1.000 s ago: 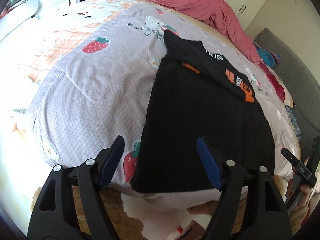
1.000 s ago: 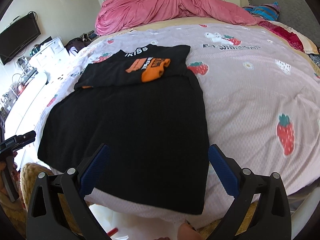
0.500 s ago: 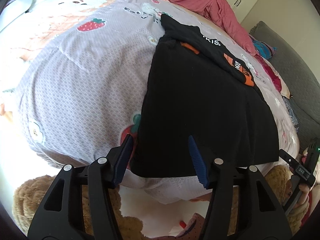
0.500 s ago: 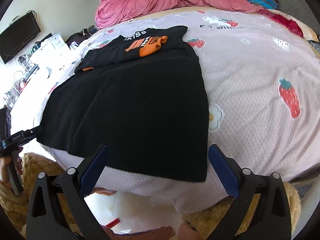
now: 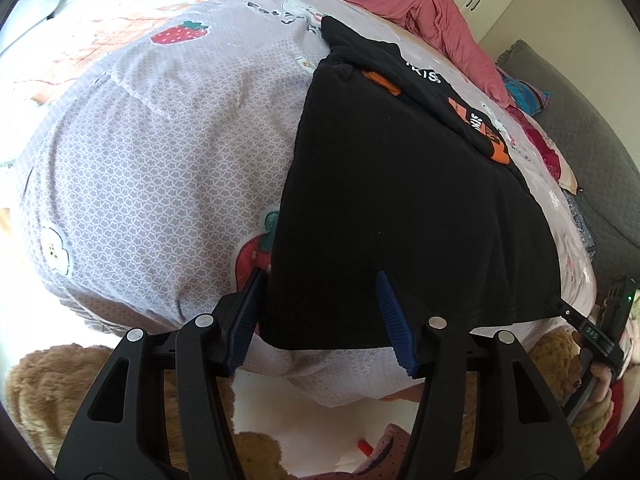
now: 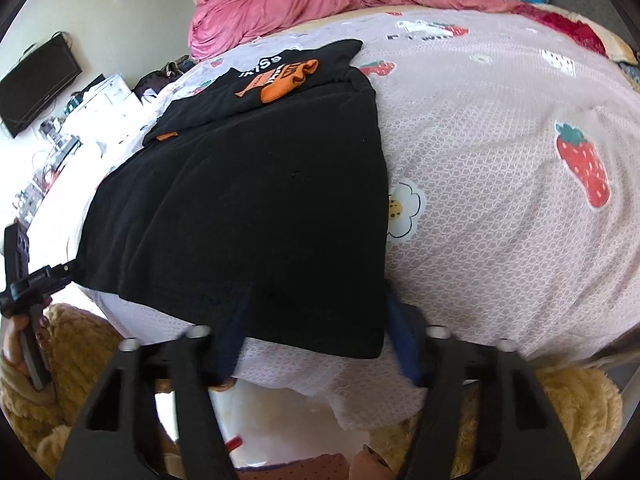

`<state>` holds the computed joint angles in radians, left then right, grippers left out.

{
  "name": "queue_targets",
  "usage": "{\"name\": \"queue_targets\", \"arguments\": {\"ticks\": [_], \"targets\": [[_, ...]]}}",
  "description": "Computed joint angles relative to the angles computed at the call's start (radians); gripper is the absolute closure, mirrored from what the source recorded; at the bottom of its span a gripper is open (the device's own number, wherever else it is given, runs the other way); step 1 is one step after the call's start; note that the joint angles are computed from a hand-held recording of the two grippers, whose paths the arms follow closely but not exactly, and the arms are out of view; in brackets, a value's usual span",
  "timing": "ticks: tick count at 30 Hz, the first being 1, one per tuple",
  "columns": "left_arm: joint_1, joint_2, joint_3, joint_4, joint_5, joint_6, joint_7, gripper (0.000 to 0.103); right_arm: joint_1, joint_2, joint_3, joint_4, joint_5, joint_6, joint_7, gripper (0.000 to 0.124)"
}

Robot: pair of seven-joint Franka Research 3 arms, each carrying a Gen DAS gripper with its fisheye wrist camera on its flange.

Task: Fold small clothes
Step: 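Grasp the black shirt hem with both grippers, then lift the hem and fold it over toward the collar with both grippers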

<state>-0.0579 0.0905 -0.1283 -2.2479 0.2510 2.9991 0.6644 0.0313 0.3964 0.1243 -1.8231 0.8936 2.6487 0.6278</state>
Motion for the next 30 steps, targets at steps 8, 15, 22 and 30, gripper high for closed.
{"name": "queue_targets", "arguments": {"ticks": [8, 15, 22, 30], "targets": [[0.012, 0.004, -0.014, -0.005, -0.084, 0.011, 0.062, 0.054, -0.050, -0.046, 0.029, -0.013, 0.183, -0.063, -0.201, 0.115], [-0.003, -0.014, 0.003, 0.007, 0.003, -0.065, 0.013, 0.075, -0.037, -0.040, 0.001, 0.034, 0.244, -0.124, -0.221, 0.115], [-0.008, -0.038, 0.007, -0.016, 0.085, -0.035, -0.066, 0.099, -0.033, -0.026, -0.002, 0.072, 0.285, -0.114, -0.234, 0.115], [0.029, -0.045, -0.040, -0.017, -0.183, 0.116, 0.177, 0.099, -0.040, -0.013, 0.003, 0.129, 0.348, -0.102, -0.255, 0.115]]}}
